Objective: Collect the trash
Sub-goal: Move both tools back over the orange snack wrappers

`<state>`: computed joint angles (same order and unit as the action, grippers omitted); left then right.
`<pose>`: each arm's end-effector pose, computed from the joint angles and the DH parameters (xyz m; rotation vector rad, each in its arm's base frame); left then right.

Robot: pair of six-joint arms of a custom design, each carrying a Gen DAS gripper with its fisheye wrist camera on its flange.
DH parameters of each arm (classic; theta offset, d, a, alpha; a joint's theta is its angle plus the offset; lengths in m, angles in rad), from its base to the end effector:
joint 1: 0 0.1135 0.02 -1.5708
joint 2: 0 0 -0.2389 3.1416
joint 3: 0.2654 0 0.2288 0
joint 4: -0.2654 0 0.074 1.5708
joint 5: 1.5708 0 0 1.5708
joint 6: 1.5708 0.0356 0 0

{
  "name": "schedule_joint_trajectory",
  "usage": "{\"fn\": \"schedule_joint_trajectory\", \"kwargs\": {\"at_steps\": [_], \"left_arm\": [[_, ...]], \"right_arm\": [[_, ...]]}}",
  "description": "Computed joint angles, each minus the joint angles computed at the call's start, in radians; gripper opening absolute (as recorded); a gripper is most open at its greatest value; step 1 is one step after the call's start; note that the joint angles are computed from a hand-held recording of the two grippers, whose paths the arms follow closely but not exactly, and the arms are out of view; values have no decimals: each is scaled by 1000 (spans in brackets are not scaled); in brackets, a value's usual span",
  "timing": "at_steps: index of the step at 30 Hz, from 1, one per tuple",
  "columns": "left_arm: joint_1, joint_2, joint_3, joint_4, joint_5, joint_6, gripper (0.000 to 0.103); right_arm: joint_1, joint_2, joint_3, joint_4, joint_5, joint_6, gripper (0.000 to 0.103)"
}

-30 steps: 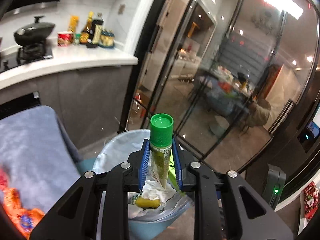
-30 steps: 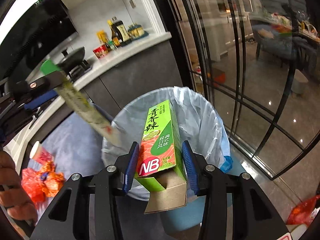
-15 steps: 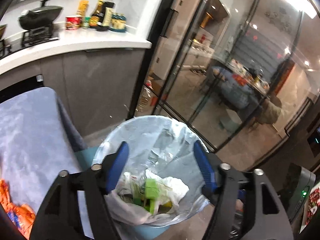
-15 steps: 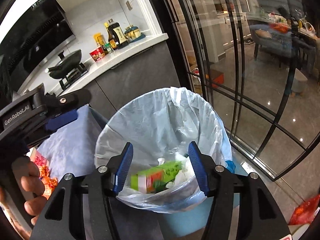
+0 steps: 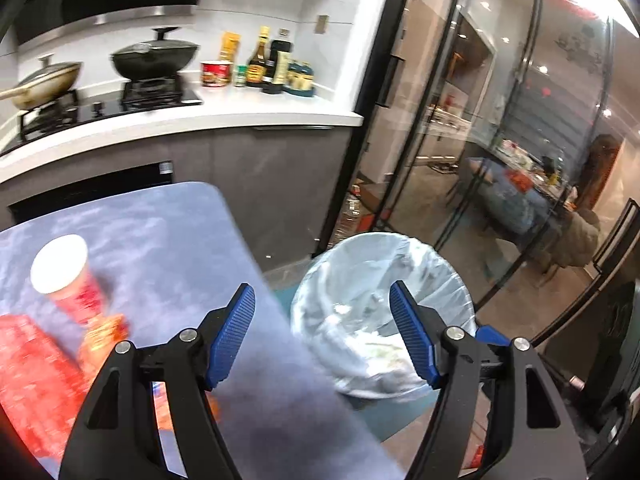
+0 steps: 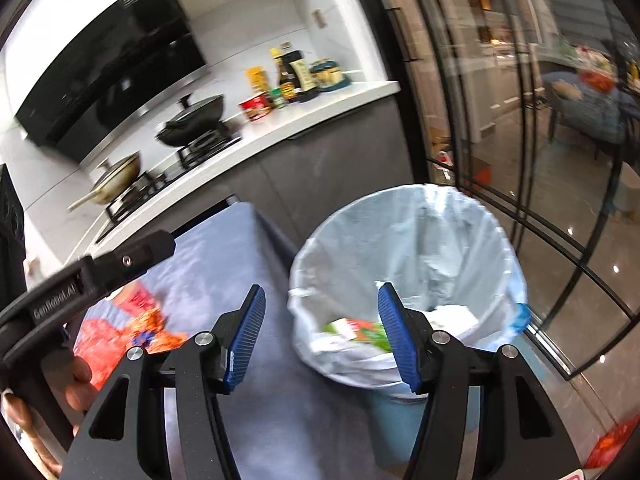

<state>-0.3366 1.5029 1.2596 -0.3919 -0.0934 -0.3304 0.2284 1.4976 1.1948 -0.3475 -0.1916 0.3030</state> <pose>0.3037 -0.1028 0.2920 -0.0454 2.2154 -0.2685 0.3081 0.0786 0.2772 -0.0232 2.2542 0.5019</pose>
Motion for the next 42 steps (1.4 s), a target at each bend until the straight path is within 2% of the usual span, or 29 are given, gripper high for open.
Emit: {"fn": "schedule_joint_trajectory", "kwargs": {"at_steps": [2, 9, 11, 16, 22, 26, 35, 42], "left_arm": [[26, -68, -54, -17, -4, 3, 76], [210, -357, -246, -105, 54, 16, 80], [278, -424, -284, -144, 67, 39, 85], [483, -581, -381, -225, 82, 159, 89], [778, -647, -452, -266, 246, 282, 92], [907, -655, -483, -276, 326, 330, 93], [1000, -675, -498, -300, 404, 362, 93], [876, -649, -437, -263, 344, 324, 93]], "right_arm": [[47, -3, 8, -7, 12, 13, 57], [208, -1, 35, -22, 66, 56, 57], [252, 1, 47, -29, 84, 58, 57], [349, 15, 60, -39, 124, 81, 57], [446, 64, 87, -46, 161, 110, 57], [506, 104, 125, -57, 200, 119, 57], [563, 274, 280, -78, 229, 95, 61], [561, 438, 423, -109, 242, 71, 62]]}}
